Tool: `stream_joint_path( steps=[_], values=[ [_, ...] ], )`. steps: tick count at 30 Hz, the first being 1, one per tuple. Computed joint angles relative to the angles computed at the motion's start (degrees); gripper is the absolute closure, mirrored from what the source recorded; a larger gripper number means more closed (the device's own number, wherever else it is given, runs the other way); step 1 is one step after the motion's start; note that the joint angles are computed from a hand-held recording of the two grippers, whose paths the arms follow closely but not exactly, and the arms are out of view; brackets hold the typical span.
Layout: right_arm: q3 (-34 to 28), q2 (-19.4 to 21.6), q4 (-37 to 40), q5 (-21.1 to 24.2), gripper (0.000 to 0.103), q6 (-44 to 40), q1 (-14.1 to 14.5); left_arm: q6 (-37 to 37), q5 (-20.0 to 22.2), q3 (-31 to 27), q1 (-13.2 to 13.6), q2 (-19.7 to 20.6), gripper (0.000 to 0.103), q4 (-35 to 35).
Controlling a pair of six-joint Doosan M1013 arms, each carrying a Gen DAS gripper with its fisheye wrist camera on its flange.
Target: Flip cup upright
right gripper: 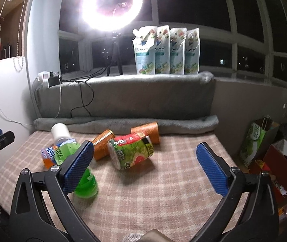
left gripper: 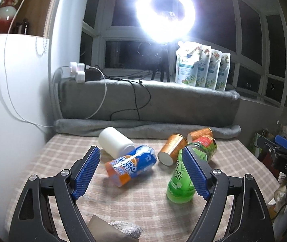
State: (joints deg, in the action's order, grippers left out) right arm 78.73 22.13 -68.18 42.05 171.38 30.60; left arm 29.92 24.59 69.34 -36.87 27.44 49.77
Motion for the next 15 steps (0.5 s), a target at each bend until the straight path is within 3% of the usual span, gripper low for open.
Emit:
stream_joint_path(
  steps=[2, 6, 8, 15],
  values=[
    [-0.21, 0.15, -0.67, 0.46, 0.0, 0.22, 0.17, -0.65, 0.04, 0.09, -0.06, -0.09, 0.017, 0.92],
    [-0.36, 0.3, -1.7, 0.76, 0.0, 0.55, 0.38, -4.33, -0.54, 0.9, -0.32, -0.52, 0.001, 5.05],
    [-0.42, 0.36, -1.92, 0.78, 0.0, 0.59, 0.45, -6.73, -0.72, 1.28, -0.49, -0.76, 0.001, 7.53],
    [-0.48, 0.41, -2.12, 0.67, 0.0, 0.6, 0.5, -5.83, -0.95, 1.04, -0.35, -0.75, 0.001, 6.14]
  ],
)
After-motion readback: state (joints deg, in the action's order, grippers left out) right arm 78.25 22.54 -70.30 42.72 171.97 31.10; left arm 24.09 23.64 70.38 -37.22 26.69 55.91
